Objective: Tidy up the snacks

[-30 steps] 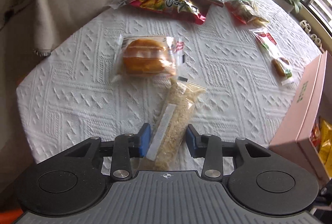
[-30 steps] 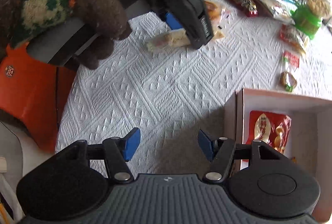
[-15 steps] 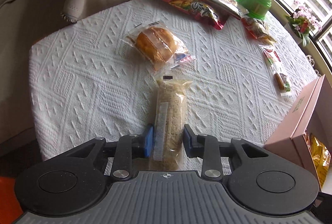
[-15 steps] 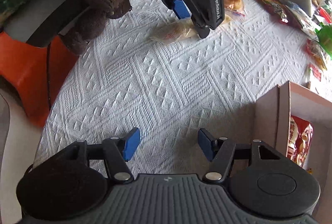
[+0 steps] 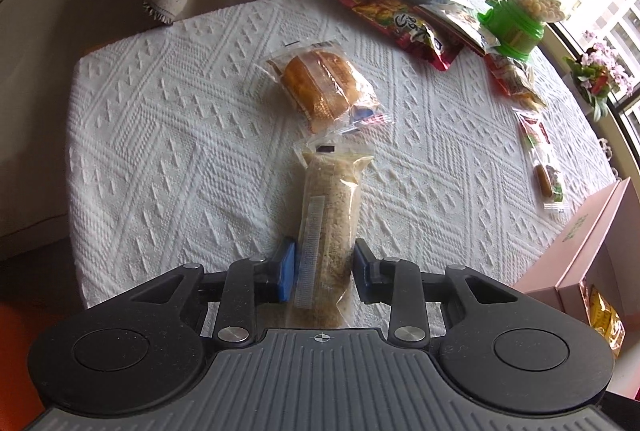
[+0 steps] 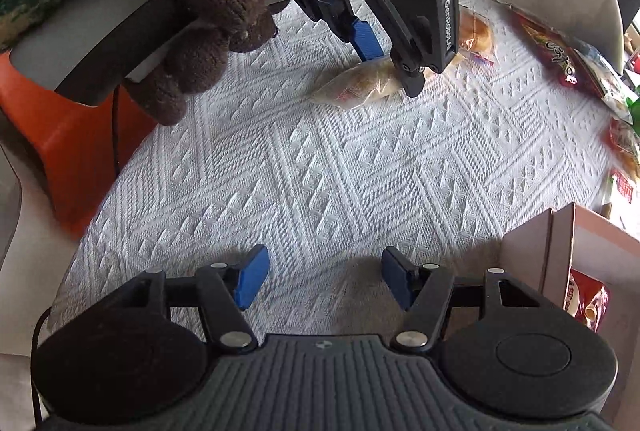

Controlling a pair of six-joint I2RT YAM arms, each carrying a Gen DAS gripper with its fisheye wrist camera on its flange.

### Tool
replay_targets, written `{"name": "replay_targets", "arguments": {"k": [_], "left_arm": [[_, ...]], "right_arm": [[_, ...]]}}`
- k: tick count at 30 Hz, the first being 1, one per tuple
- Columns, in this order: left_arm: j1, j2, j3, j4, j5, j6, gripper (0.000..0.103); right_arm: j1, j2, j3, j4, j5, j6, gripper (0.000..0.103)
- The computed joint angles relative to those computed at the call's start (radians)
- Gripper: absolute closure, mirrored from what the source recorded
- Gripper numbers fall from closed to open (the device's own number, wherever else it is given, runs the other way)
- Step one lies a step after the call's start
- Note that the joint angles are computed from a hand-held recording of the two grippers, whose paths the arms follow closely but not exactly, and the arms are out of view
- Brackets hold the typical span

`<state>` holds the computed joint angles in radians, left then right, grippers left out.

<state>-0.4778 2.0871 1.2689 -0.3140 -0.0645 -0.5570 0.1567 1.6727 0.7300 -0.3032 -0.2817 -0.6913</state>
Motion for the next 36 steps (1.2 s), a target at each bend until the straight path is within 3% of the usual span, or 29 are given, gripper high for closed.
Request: {"name": "replay_targets", "arguments": {"k": [7, 12, 15, 21, 24, 29, 33, 36], "left_arm": [[-0.022, 0.021, 0.038, -0.041, -0.045, -0.007, 0.068], [-0.073, 0.062, 0.118, -0.131, -0.134, 0.045, 0.069], [-0.086, 0.034, 0.072, -0.106, -0.152, 0.033, 0.070], [-0.119, -0.232, -0.252, -0.030, -0.154, -0.111, 0.070], [-0.141, -0.382, -0.394, -0.053, -0.153, -0.230, 0.070], [-0.216, -0.564, -0.496, -0.170, -0.148, -0.416, 0.070], [-0.302, -0.677, -0.535, -0.209, -0.161, -0.532, 0.070], [-0.362, -0.726, -0.535, -0.232, -0.210, -0.596, 0.070]], "right_arm": [[-0.016, -0.033, -0.005, -0.033, 0.001, 0.037, 0.040], [-0.045, -0.064, -0.016, -0.038, 0.011, 0.067, 0.040], [-0.065, -0.070, -0.024, -0.042, 0.011, 0.078, 0.041], [-0.058, -0.134, -0.009, -0.141, -0.010, 0.152, 0.041], [-0.051, -0.175, 0.033, -0.220, -0.017, 0.181, 0.041], [-0.051, -0.203, 0.125, -0.286, 0.079, 0.327, 0.041], [-0.059, -0.193, 0.168, -0.229, 0.264, 0.425, 0.041], [-0.122, -0.085, 0.297, -0.274, 0.260, 0.482, 0.041]]}}
